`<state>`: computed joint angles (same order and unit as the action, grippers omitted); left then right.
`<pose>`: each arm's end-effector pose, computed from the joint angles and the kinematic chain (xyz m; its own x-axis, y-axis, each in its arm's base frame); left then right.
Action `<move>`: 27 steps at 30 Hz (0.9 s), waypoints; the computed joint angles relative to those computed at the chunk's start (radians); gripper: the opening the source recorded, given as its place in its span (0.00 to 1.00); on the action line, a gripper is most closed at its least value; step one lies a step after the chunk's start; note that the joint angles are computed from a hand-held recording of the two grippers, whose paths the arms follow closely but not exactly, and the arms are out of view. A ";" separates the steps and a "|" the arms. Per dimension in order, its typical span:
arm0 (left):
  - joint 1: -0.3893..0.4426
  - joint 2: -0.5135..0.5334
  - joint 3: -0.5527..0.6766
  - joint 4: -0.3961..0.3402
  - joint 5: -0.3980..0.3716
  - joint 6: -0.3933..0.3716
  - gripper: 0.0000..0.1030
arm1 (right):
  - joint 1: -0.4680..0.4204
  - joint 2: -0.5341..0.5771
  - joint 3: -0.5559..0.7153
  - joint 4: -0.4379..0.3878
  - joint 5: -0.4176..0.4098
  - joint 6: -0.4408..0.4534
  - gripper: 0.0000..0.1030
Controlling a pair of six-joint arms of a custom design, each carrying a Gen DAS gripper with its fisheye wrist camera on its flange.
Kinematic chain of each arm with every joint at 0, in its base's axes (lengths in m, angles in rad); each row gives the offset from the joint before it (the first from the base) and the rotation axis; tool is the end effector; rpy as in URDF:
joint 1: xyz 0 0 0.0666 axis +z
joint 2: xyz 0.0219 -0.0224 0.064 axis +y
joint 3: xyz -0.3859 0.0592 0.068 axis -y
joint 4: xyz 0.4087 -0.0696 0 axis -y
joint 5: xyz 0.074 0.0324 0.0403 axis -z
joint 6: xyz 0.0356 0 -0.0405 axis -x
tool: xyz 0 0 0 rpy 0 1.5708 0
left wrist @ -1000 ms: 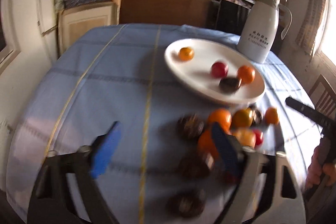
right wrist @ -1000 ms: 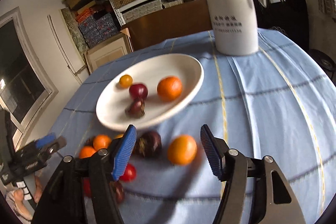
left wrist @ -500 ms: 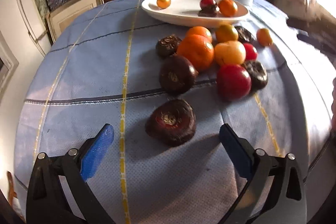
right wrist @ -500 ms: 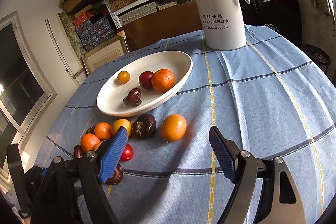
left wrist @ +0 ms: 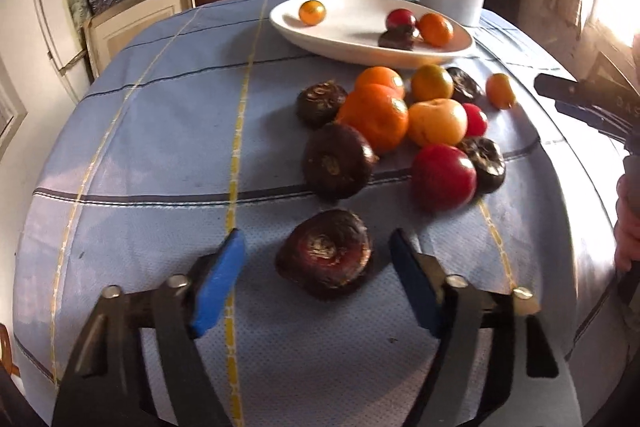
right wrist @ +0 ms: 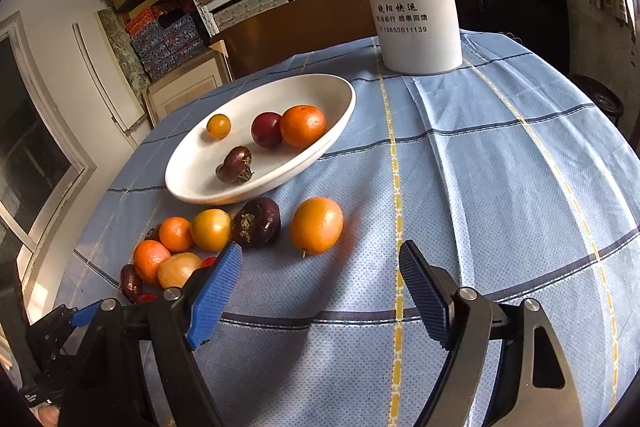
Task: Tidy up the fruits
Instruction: 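Open both tools over the plate and withdraw them, then grasp an orange with the right tool while the left tool grasps a dark plum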
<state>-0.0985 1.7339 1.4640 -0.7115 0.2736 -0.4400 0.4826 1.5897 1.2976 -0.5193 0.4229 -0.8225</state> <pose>0.6017 -0.0695 0.3012 -0.6445 0.4758 -0.5986 0.5733 0.8187 0.0335 0.5045 0.2474 0.3201 -0.5638 0.4591 -0.6866 0.3532 0.8855 0.3020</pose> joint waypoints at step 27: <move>0.007 -0.003 0.002 -0.024 0.060 0.005 0.43 | -0.056 0.137 0.132 -0.078 -0.092 0.089 0.34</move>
<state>-0.0911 1.7307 1.4665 -0.7354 0.3341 -0.4349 0.4266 1.7271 1.4301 -0.5968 0.3309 -0.7340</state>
